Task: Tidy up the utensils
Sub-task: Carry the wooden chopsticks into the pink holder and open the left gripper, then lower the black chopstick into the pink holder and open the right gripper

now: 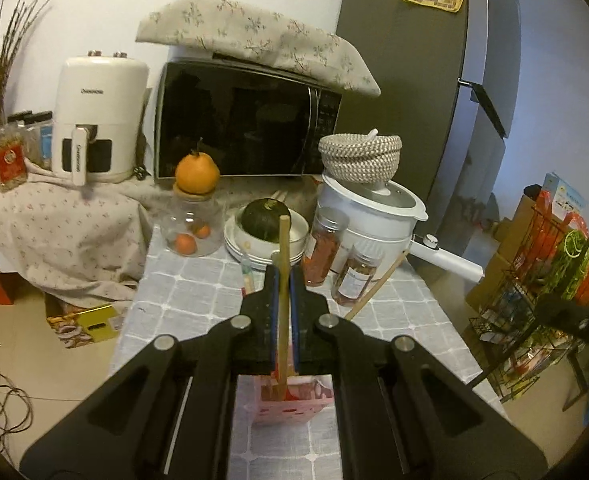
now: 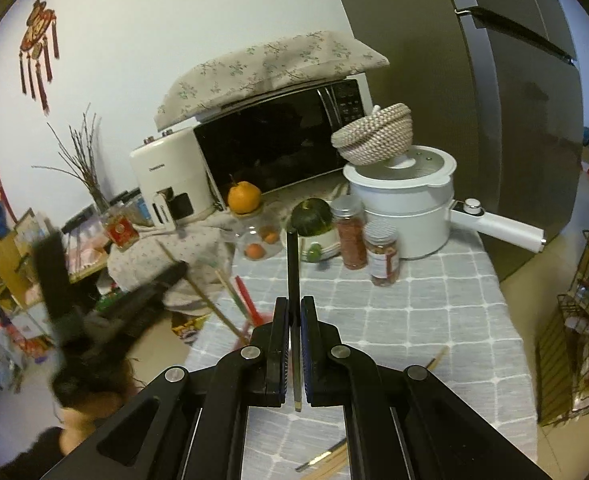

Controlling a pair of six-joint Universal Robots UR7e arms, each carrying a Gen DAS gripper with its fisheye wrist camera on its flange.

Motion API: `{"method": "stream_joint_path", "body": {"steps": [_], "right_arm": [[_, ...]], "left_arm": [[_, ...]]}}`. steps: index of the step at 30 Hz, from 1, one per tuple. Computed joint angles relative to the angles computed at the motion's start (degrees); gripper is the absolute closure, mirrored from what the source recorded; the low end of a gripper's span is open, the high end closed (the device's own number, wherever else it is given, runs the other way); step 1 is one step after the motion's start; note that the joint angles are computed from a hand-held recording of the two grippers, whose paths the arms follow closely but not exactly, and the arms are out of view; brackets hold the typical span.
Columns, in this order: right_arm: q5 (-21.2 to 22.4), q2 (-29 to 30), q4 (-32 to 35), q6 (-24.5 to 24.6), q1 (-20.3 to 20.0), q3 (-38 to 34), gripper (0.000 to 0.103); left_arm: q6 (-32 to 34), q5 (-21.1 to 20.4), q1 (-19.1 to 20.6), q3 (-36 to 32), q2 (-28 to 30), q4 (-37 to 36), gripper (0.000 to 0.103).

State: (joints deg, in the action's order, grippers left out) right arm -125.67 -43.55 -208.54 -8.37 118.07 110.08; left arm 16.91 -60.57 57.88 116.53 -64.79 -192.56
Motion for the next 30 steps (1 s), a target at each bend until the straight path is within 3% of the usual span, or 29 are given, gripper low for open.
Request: {"method": "stream_joint_path", "body": {"steps": [5,7,13,22,30], "right_arm": [[1.7,0.7,-0.4,0.0,0.3,-1.6,0.098],[2.1,1.0,-0.8,-0.4,0.4,-2.5,0.098],[2.8,2.2,-1.7,-0.7,0.6,-5.2,0.098],[4.1,6.5,-1.3,-1.3,-0.7,-11.3,0.098],[4.5,10.8,0.1,-0.9,-3.3,-15.0,0.098]], "left_arm": [[-1.5,-1.0,1.3,-1.7,1.4,0.6,0.094],[-3.1,-0.8,1.4,-2.0,1.2,1.7,0.075],[-4.8,2.0,0.7,-1.5,-1.1,4.2,0.05],[-8.6,8.0,0.9,0.2,-6.1,13.5,0.031],[-9.1,10.8,2.0,0.8,-7.1,20.2,0.027]]}}
